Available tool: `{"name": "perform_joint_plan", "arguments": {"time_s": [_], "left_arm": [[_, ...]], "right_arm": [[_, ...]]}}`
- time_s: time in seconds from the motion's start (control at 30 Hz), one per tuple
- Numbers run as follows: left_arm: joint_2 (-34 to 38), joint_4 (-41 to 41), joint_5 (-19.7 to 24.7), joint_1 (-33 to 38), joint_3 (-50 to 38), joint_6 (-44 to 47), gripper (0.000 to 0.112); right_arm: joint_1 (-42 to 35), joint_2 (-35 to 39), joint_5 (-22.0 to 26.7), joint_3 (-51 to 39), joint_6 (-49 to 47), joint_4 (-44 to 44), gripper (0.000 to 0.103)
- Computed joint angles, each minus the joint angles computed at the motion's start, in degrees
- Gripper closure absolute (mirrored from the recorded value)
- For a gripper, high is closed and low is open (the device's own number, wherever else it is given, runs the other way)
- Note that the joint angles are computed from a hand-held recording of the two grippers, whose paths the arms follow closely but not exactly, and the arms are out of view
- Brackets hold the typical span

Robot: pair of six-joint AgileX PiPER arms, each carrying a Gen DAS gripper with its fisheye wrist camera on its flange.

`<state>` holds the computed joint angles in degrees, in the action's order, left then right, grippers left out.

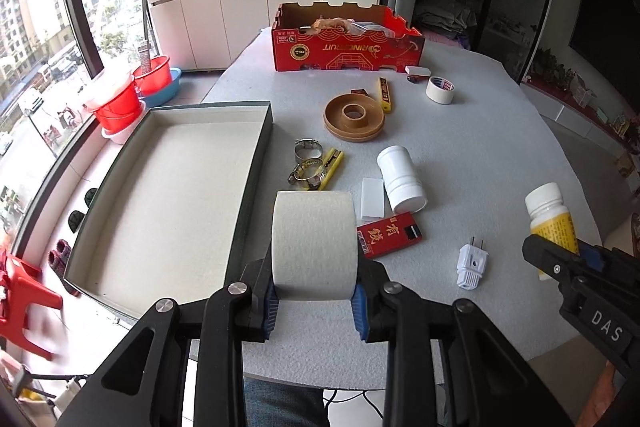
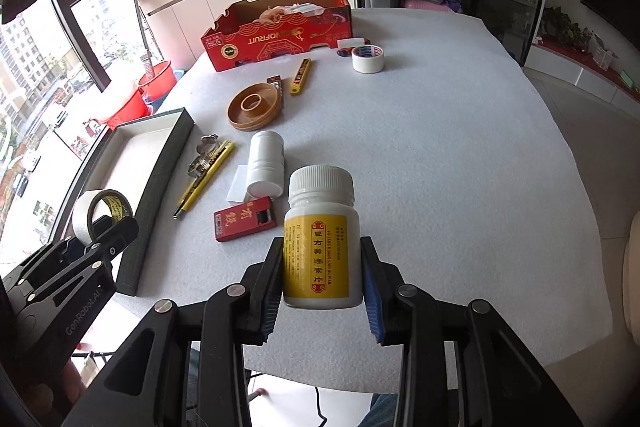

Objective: Organize rigid objects
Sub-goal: 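Carry tape roll and pill bottle into the grey tray and release both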

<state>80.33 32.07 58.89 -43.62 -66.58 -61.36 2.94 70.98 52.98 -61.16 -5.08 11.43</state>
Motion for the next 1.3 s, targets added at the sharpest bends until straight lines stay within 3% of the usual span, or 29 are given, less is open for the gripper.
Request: {"name": "perform_joint_plan", "arguments": {"time_s": [0.23,0.53,0.9,1.3], "left_arm": [[-2.7,0.1,0.1,7.5,2.3,1.4,0.08],[-2.4,-1.8,-2.9,21.5,2.7,7.5,0.08],[3.7,-3.4,-7.2,34.1,-0.4,12.6,0.08],[11.1,-8.6,-11.7,42.0,-3.2,18.3,0.08]], "right_arm": [[10.3,5.3,-0.4,-6.5,5.0,-2.4,0.066],[19.6,15.9,-0.4,-19.1,6.8,-3.5,0.066],[25.7,34.1,3.4,-42.7,4.4,-0.7,0.066],[28.7,47.2,7.2,-54.0,6.9,-1.5,0.066]]}}
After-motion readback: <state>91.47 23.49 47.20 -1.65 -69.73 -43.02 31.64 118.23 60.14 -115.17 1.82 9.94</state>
